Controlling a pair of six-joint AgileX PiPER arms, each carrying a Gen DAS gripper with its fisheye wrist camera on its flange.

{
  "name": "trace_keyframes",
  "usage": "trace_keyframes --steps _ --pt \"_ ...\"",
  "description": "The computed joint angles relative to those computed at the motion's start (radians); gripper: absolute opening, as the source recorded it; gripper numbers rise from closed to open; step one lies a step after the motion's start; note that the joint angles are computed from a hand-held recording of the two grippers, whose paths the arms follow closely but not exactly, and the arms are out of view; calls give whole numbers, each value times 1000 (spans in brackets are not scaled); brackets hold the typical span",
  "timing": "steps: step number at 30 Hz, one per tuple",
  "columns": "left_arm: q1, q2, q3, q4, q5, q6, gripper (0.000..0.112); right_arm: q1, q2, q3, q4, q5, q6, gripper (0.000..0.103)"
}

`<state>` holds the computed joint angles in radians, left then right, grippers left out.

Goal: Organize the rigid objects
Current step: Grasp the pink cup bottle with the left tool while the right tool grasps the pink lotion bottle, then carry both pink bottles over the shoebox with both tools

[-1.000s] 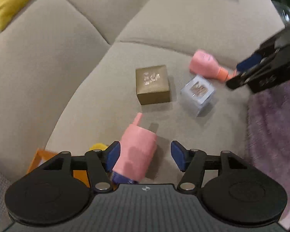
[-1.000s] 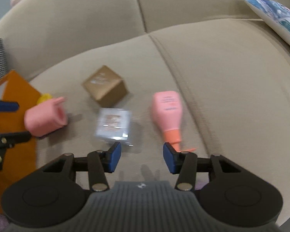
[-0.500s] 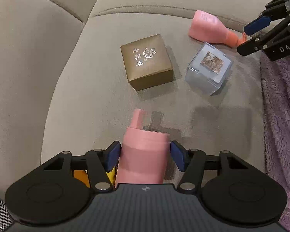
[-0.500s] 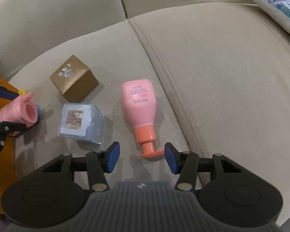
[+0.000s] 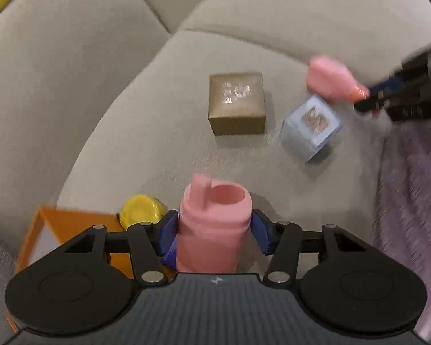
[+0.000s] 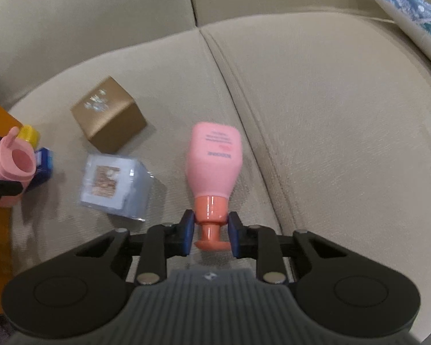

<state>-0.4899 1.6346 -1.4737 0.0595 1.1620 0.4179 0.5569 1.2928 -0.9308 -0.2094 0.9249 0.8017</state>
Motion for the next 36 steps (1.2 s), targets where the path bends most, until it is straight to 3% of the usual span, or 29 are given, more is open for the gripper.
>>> trace_keyframes --steps 6,12,17,20,22,30,36 --pt "37 -187 185 -141 -98 -200 62 54 -104 -14 30 51 53 26" --pt "-78 -385 396 -87 -219 -460 62 169 -156 -67 103 105 84 26" --pt "-110 -455 523 -110 -307 -582 62 213 -147 -106 229 155 61 26" --pt "-127 -451 573 -101 -352 -630 62 271 -113 -109 203 154 83 26" --pt "-130 -454 593 -103 -364 -640 62 307 -93 -117 151 151 114 19" --pt "-123 -477 655 -145 -385 -625 62 335 -117 -112 82 126 119 22" --pt "-162 -533 693 -94 -384 -685 62 460 -181 -84 18 201 242 42"
